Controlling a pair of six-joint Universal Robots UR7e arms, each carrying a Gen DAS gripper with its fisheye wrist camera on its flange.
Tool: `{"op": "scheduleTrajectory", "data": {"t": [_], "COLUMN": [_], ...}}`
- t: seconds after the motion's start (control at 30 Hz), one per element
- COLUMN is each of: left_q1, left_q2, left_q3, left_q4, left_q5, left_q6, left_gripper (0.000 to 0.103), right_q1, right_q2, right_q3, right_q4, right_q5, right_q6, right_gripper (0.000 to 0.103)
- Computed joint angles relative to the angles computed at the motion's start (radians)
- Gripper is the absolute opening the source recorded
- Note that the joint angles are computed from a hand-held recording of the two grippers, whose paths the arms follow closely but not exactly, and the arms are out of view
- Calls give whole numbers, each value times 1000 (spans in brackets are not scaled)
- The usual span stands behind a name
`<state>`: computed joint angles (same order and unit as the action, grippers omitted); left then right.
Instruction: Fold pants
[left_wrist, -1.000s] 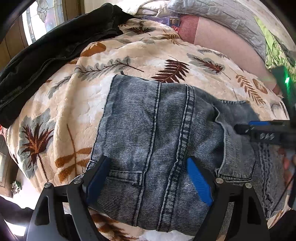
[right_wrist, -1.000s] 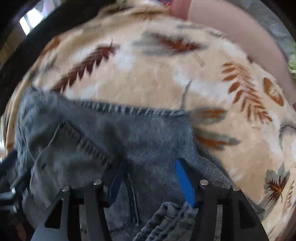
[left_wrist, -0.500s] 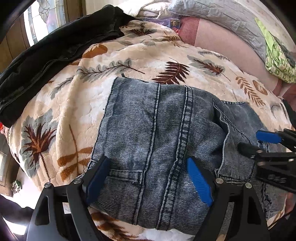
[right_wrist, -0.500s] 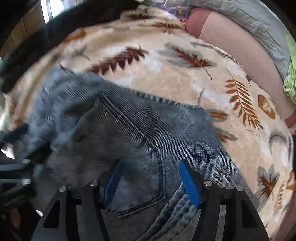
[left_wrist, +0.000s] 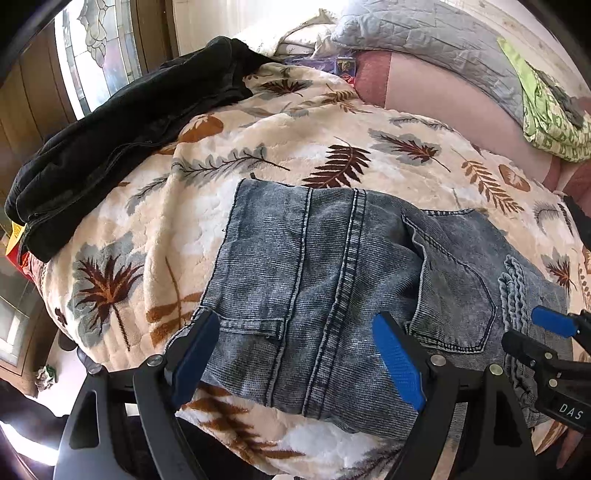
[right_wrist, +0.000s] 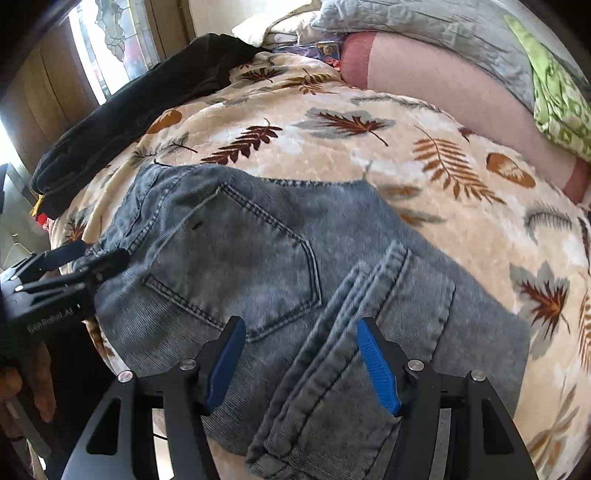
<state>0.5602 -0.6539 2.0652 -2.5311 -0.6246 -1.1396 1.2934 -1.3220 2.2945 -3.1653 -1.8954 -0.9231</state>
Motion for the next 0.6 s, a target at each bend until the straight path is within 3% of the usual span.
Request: {"op": "scheduleTrajectory", "data": {"t": [0.37,0.6], "left_q1": [-23,-34], "left_q2": [0,-19], "left_q3": [-11,19], "left_q4": [104,70], "left_q5": [-1,-3], "left_q6": [-81,-88], "left_gripper": [85,85], "right_q1": [-56,-35], "right_q2": [-47,-48], "right_q3": [21,26], "right_q4": [26,14], "right_q5": [73,57], "right_q6": [14,15], "right_gripper": [66,66]}}
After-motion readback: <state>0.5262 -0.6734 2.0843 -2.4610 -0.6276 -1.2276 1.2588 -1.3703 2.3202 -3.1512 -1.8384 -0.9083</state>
